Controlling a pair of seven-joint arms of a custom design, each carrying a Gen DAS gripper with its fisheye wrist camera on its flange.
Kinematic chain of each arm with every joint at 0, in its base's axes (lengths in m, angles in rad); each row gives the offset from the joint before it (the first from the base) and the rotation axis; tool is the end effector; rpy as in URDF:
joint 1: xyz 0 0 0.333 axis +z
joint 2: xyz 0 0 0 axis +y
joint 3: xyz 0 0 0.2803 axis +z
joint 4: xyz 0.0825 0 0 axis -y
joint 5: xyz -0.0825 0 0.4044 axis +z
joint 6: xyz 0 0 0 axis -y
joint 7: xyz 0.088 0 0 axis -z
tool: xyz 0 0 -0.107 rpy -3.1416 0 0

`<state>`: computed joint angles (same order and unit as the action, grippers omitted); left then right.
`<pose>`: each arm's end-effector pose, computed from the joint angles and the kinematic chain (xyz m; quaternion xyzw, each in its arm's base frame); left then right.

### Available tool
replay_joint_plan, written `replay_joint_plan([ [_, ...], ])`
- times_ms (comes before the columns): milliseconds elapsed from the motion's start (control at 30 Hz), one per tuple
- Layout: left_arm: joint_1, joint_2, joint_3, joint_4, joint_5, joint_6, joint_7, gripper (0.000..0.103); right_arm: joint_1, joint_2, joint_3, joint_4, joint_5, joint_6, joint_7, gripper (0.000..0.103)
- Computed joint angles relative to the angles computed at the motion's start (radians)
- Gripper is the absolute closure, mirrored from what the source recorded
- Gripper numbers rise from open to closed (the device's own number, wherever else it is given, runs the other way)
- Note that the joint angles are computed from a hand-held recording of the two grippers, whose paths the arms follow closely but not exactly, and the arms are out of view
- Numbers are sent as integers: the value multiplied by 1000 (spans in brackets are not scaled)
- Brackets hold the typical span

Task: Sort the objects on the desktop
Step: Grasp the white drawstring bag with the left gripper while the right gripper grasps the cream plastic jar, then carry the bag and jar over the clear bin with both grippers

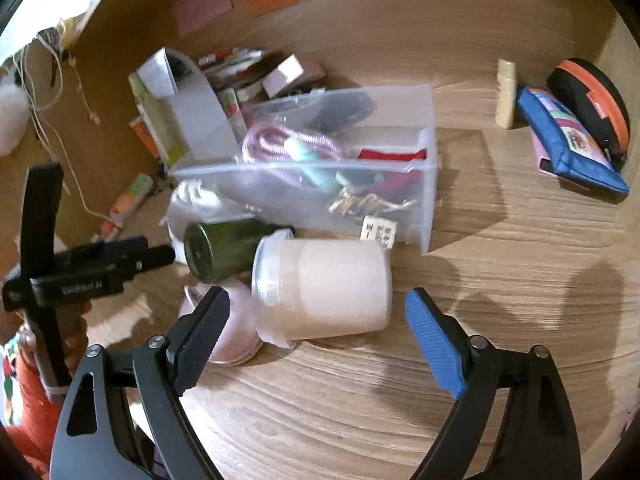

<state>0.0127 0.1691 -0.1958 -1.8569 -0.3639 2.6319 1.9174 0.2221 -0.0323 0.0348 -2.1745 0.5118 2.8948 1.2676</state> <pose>0.6517 -0.1059 0.4542 -0.5785 0.7470 -0.3013 0.1286 0.5794 0.1223 0.4422 -0.6879 0.6153 -0.1556 0.3520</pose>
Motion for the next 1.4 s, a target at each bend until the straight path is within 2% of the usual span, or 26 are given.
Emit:
replay_joint_plan([
  [33,-3,12,0,15,10,-9,-7,24,-3,12,4,4,-58,2,43,15],
  [200,-12,57,-5,76,57,-35,-38,24,-5,39,4,16,-160,2,116,15],
  [333,-6,106,-23,149,56,-93,-30,24,-6,43,0,11,-310,32,231,17],
  [367,-7,117,-25,163,62,-103,-34,24,-7,42,0,9,-312,34,230,18],
  [433,-15,136,-25,187,88,-111,-45,24,-9,42,0,11,-296,27,215,35],
  [467,-16,146,-27,199,96,-116,-47,24,-10,44,0,15,-289,18,210,38],
  [533,-17,166,-31,226,105,-127,-54,24,-11,43,3,16,-191,14,130,38],
  [700,-3,196,-57,263,70,-145,-27,24,-12,32,2,1,-138,34,88,38],
  [967,-1,166,-70,206,48,-71,25,52,-19,12,-5,-21,-125,54,97,38],
  [1133,21,130,-83,163,-29,-55,75,68,-26,-2,-7,-34,-148,62,133,38],
  [1400,18,36,-54,55,-99,16,88,73,-30,-26,-8,-60,-168,89,154,38],
])
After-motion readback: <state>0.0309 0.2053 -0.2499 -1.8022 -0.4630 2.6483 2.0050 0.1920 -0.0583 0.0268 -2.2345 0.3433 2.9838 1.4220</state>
